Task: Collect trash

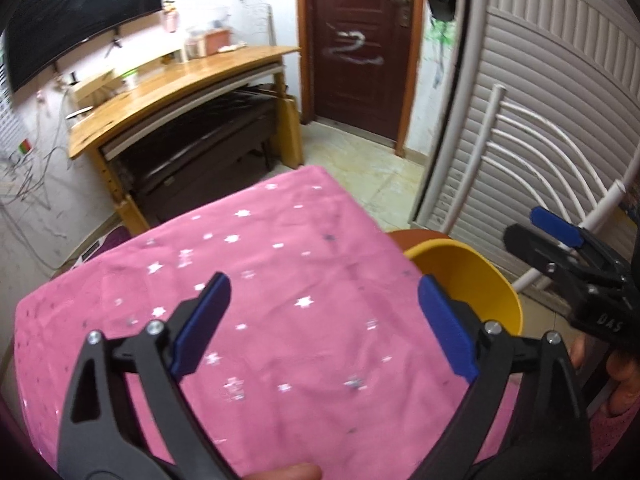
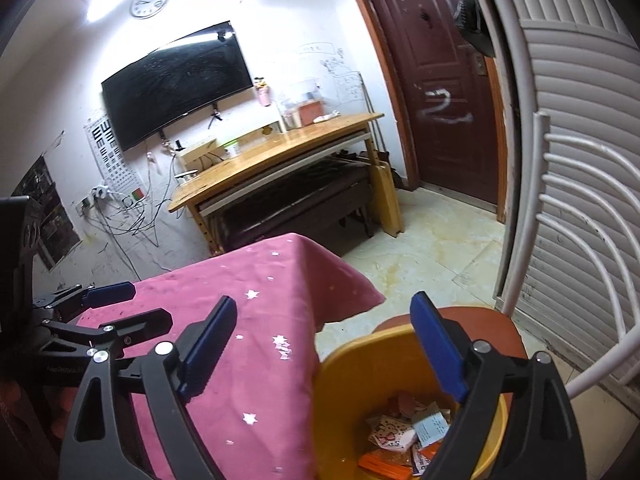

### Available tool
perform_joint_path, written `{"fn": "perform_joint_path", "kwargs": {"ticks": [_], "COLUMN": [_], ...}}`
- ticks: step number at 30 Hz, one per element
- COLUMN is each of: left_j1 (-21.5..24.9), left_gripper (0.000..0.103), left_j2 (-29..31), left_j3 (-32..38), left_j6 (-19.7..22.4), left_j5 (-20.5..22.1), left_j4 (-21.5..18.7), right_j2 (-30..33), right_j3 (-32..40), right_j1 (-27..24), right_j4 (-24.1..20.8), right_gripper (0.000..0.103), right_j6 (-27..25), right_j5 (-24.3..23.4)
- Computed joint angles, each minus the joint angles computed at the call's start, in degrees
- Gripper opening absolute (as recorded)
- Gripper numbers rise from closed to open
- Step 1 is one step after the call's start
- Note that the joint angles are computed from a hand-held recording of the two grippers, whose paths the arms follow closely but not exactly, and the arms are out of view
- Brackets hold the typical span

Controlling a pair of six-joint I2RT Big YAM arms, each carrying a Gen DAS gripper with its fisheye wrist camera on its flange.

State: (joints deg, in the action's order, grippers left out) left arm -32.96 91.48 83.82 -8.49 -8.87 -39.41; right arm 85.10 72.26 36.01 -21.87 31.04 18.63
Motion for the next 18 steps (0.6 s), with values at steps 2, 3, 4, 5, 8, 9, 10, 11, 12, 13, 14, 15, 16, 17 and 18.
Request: {"fn": "perform_joint_path", "kwargs": {"ticks": [2,3,4,5,8,9,10,11,12,13,14,15,16,17,18], "left_j1": [1.1,1.7,2.2,2.8,4.4,5.0,5.6,6.1,6.8,7.3,8.0,8.5,8.9,9.6,10.2], "left_gripper": [0.093,0.094,0.094,0.094,0.095,0.095,0.095,0.095,0.095,0.095,0.095,0.095,0.095,0.096,0.096], "left_j2": [-1.6,-2.4,-2.9,-3.9,-6.3,-7.0,-7.9,-8.7,-9.7,-10.6,-11.5,-12.4,-13.0,-13.8,-14.6], "left_j3": [-1.9,-2.9,-3.6,-4.7,-7.8,-8.6,-9.7,-10.6,-11.7,-12.6,-13.4,-14.4,-15.0,-15.9,-16.7], "left_j6": [-0.5,-0.8,-0.9,-1.2,-2.0,-2.2,-2.5,-2.6,-2.8,-3.0,-3.1,-3.3,-3.5,-3.7,-3.9], "left_j5": [-0.3,-0.6,-0.6,-0.8,-1.7,-1.8,-2.1,-2.2,-2.4,-2.7,-2.8,-3.2,-3.4,-3.6,-3.6], "left_j4": [1.0,1.6,1.9,2.6,3.8,3.8,4.1,4.4,4.7,5.1,5.4,5.9,6.2,6.5,6.7], "right_j2": [0.4,0.8,1.3,2.0,4.0,4.9,5.6,6.4,7.2,7.8,8.6,9.6,10.2,11.0,11.7], "right_j3": [0.7,1.2,1.9,2.8,5.5,6.6,7.5,8.4,9.3,10.1,11.2,12.4,13.2,14.3,15.3], "right_j1": [0.6,1.0,1.6,2.2,3.7,4.3,4.8,5.2,5.6,6.1,6.7,7.3,7.8,8.4,8.8], "right_j4": [0.3,0.4,0.4,0.1,-0.7,-0.9,-1.1,-1.1,-1.2,-1.5,-1.7,-2.0,-2.1,-2.5,-2.9], "right_gripper": [0.087,0.088,0.090,0.090,0.091,0.091,0.092,0.092,0.092,0.092,0.093,0.093,0.093,0.093,0.093], "right_j6": [-0.8,-1.4,-2.1,-2.5,-3.9,-4.4,-4.5,-4.6,-4.9,-5.1,-5.5,-6.0,-6.3,-6.8,-7.2], "right_j5": [-0.1,-0.1,0.1,0.3,0.0,-0.1,-0.1,-0.5,-1.2,-1.3,-1.2,-1.3,-1.5,-1.8,-2.0]}}
